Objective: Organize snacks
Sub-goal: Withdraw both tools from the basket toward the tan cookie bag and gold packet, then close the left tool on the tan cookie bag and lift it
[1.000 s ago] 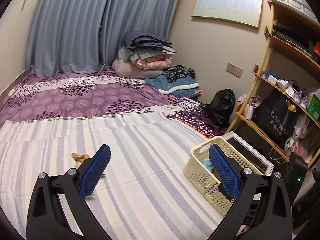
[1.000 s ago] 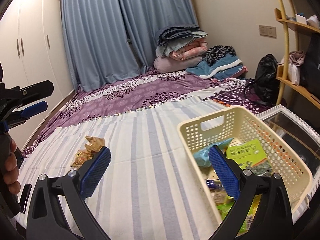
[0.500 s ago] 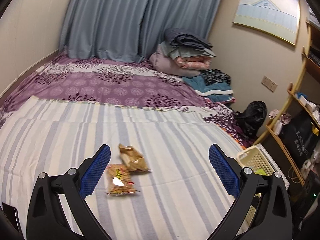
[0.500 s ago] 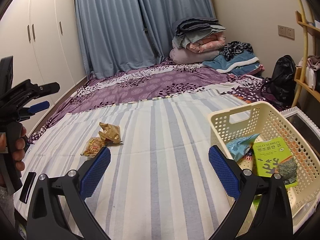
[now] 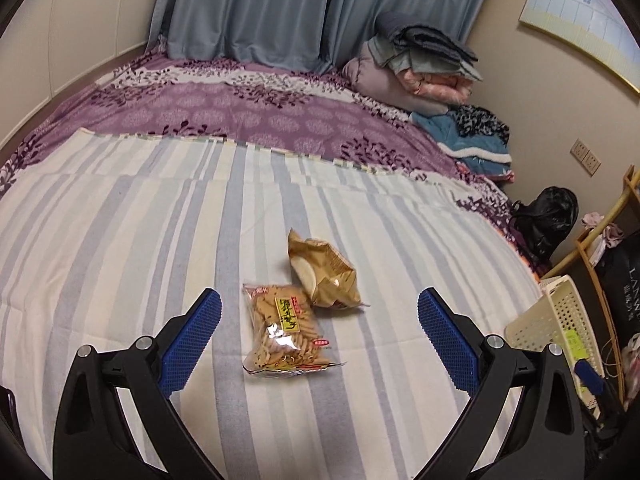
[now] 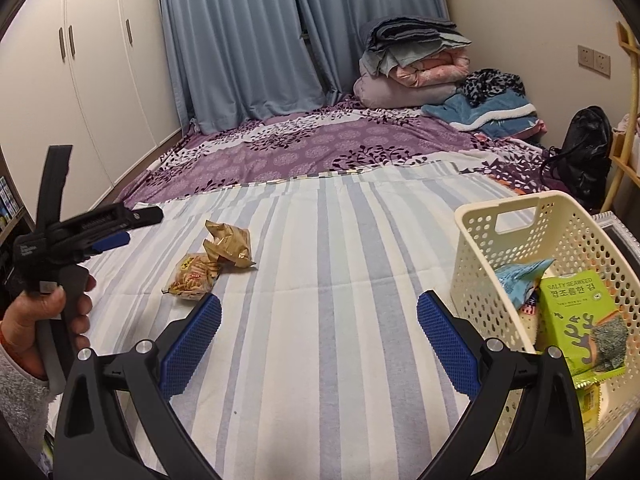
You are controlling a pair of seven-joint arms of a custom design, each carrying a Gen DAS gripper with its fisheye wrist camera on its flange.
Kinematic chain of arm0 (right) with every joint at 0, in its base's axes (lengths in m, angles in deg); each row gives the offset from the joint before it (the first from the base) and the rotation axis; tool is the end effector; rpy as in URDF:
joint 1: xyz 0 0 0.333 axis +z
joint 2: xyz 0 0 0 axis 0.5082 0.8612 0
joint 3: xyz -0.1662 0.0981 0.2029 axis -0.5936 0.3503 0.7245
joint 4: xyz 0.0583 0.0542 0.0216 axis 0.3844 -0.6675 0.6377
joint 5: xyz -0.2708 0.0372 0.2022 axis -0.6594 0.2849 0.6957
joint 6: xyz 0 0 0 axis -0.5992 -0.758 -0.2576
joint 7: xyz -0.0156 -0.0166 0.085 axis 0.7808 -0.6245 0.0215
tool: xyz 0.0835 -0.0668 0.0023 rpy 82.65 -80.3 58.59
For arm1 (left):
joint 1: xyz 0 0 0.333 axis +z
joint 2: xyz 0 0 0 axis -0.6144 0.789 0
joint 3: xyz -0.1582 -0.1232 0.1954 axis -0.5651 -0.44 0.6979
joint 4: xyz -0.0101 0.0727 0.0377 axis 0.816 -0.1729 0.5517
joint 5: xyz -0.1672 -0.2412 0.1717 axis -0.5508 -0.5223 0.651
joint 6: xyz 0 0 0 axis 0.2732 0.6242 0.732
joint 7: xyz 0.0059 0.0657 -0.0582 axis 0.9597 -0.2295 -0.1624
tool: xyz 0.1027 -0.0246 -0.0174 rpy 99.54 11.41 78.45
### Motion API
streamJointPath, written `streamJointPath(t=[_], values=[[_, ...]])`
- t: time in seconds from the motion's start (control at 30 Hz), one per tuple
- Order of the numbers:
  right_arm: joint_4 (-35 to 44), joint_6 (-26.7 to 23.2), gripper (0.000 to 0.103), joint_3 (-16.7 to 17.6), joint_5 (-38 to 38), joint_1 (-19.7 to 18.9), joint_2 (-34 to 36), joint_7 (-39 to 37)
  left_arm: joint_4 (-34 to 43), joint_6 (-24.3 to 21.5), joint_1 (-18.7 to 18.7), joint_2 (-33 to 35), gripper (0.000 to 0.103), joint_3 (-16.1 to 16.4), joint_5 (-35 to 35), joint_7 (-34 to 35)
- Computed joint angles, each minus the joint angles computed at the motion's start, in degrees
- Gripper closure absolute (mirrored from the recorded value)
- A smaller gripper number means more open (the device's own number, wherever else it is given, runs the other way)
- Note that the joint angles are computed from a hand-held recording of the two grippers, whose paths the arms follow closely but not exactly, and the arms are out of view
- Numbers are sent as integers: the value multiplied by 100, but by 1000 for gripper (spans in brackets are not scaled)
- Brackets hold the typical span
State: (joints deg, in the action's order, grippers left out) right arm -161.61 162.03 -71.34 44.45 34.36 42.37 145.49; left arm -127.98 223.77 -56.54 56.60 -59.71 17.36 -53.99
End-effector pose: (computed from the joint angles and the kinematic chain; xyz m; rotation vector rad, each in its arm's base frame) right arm 0.4032 0.0827 0.3486 -1.7978 1.4356 -0.5129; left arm 0.4448 -0.2960 0.3521 -2.0969 1.5638 -0.9395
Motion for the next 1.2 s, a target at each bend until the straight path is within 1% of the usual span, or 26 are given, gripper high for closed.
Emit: streamJointPath(t=[0.1, 0.23, 0.37, 0.5, 0.57, 0.6, 0.63, 0.7, 0.77, 0.8, 0.87, 0.9, 0.97, 1.0, 1.03, 1.2], values=[[124, -109, 5, 53, -1, 17, 127, 44, 169, 103, 28, 354, 3, 34, -217, 258], [327, -235, 5, 202, -16, -62, 366, 105, 356, 194, -23, 775, 3, 170, -578, 649], [553, -378, 5, 437, -44, -217, 613, 161, 500, 271, -147, 1067, 3, 346, -882, 936], [834, -546, 5, 758, -142, -456, 879, 258, 651, 270, -266, 1305, 4, 504, -1127, 1198], [974, -628, 5, 935, -152, -580, 1008, 264, 714, 319, -293, 1404, 6, 554, -1265, 1373], [1040, -669, 5, 1028, -149, -646, 1071, 257, 740, 348, -313, 1450, 12, 584, -1324, 1447], [1095, -709, 5, 1123, -149, -717, 1118, 253, 771, 373, -307, 1506, 15, 592, -1428, 1571], [1228, -797, 5, 1311, -116, -842, 1241, 212, 808, 388, -370, 1578, 16, 666, -1554, 1687], [1325, -868, 5, 1474, -25, -929, 1343, 110, 842, 404, -416, 1647, 23, 718, -1672, 1815], [1388, -913, 5, 1565, 10, -986, 1400, 66, 851, 494, -451, 1684, 24, 778, -1661, 1821], [1496, -998, 5, 1751, 101, -1096, 1501, -31, 880, 500, -598, 1694, 24, 920, -1560, 1783], [1587, -1059, 5, 1917, 75, -1232, 1581, -24, 895, 495, -652, 1702, 24, 967, -1515, 1760], [1793, -1209, 5, 2348, -17, -1605, 1766, 26, 885, 499, -755, 1689, 28, 1074, -1354, 1625], [1893, -1288, 5, 2551, -38, -1769, 1856, 26, 870, 496, -774, 1672, 36, 1096, -1291, 1566], [1994, -1361, 5, 2703, -19, -1869, 1946, -12, 848, 499, -770, 1651, 38, 1094, -1247, 1535], [2597, -1618, 5, 2972, 310, -1778, 2440, -479, 655, 435, -741, 1463, 39, 1096, -966, 1257]])
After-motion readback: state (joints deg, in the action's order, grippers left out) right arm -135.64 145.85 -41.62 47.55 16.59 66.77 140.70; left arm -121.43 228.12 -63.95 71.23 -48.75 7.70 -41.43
